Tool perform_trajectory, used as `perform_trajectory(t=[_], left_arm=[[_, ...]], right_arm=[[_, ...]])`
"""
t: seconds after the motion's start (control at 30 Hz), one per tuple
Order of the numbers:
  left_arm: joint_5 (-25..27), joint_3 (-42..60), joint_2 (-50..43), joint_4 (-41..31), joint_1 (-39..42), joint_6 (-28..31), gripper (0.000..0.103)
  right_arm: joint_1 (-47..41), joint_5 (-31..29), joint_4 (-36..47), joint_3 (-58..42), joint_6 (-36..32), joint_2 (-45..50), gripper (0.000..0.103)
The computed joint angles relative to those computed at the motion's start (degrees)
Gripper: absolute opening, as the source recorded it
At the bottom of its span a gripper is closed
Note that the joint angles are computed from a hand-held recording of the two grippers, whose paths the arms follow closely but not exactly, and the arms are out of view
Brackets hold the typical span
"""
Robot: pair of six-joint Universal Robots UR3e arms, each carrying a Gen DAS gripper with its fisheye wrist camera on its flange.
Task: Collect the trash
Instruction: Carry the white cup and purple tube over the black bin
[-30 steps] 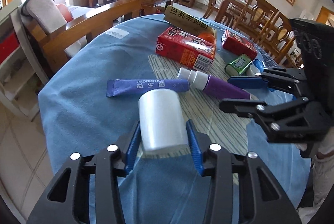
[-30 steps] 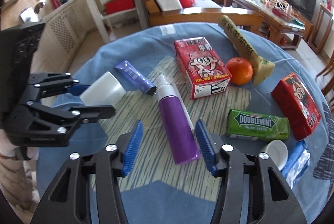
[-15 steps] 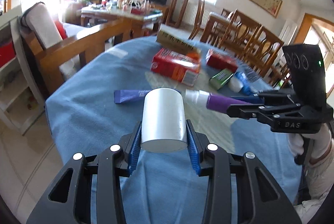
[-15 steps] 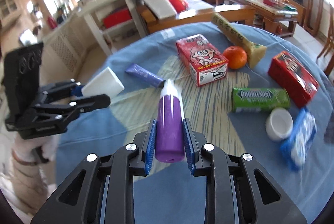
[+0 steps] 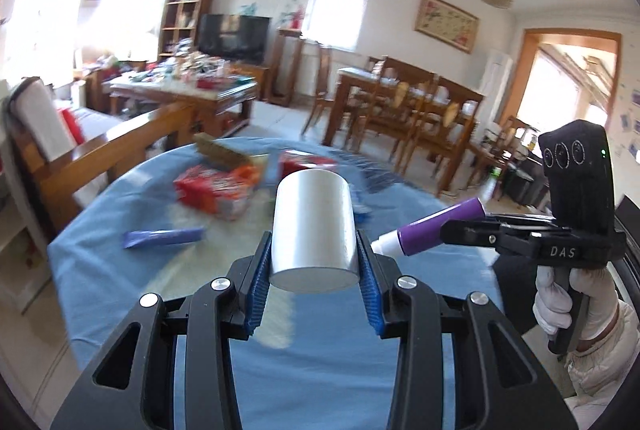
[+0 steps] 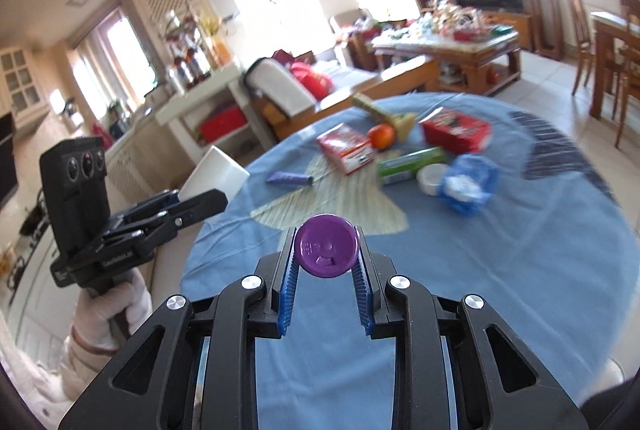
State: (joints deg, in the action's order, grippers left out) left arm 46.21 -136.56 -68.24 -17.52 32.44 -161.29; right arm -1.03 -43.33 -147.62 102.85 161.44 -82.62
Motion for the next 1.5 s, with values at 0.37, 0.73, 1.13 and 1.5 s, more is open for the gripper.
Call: perform_trajectory(t=[0.37,0.73,1.13,1.5], left_arm=[[12.57,11.99,-15.15,8.63,-26.06,-8.44,0.04],[20.89,30.38,-33.37,8.86,-46.02,-11.49,0.04],[20.03,56.05,-53.26,0.14,-58.43,-12.09,0.04],[19.14,90.24,-74.75,-18.26,-66.4,-8.98,0.04]], right_arm=[[-32.37,12.32,38.84,15.63,-30.06,-32.93,0.026],[-70.27,10.78,101.41,5.31,-80.03,-40.76,0.026],[-91.96,5.19,103.49,5.59,-90.98,-30.34,0.026],[-95.53,3.35,81.35,14.27,-82.59,-26.64,0.026]])
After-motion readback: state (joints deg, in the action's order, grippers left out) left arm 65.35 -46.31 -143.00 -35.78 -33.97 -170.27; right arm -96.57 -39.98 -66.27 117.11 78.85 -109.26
